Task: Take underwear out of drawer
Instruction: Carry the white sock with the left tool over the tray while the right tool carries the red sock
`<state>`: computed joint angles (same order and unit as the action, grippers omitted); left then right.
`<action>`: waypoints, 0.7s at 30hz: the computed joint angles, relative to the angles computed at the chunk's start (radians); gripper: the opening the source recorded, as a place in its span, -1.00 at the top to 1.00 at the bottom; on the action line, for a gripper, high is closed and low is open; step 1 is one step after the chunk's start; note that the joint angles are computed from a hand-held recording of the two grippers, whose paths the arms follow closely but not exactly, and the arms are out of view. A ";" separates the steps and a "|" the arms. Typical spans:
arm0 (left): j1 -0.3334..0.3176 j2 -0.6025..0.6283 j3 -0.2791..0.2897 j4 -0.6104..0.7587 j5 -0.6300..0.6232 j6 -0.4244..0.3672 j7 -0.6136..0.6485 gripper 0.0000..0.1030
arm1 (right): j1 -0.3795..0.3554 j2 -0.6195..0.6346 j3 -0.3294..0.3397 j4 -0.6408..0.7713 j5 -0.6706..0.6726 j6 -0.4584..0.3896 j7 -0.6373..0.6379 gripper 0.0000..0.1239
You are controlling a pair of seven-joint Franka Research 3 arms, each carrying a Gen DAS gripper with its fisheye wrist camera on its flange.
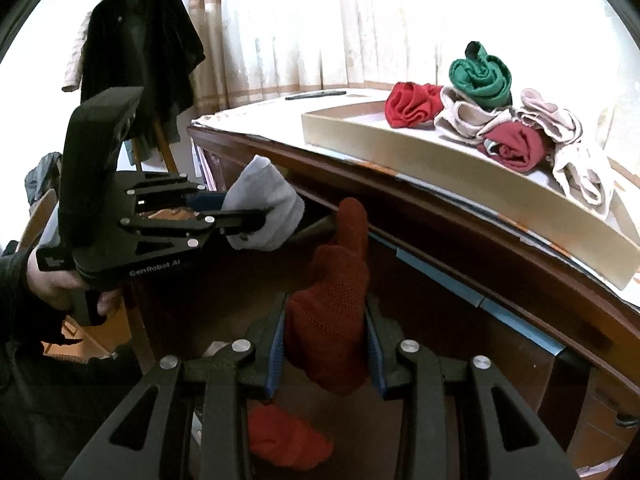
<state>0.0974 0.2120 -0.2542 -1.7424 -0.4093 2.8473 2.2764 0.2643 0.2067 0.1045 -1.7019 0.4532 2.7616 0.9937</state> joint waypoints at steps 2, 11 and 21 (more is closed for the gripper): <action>0.005 -0.004 -0.008 -0.007 -0.019 0.015 0.015 0.62 | 0.001 0.000 0.000 -0.001 0.000 0.005 0.001 0.41; 0.042 -0.032 -0.071 -0.042 -0.253 0.080 0.211 0.62 | -0.005 -0.016 0.020 -0.034 0.065 0.084 -0.067 0.41; 0.013 -0.056 -0.056 -0.046 -0.432 0.117 0.350 0.62 | -0.013 -0.042 0.049 -0.081 0.179 0.184 -0.181 0.41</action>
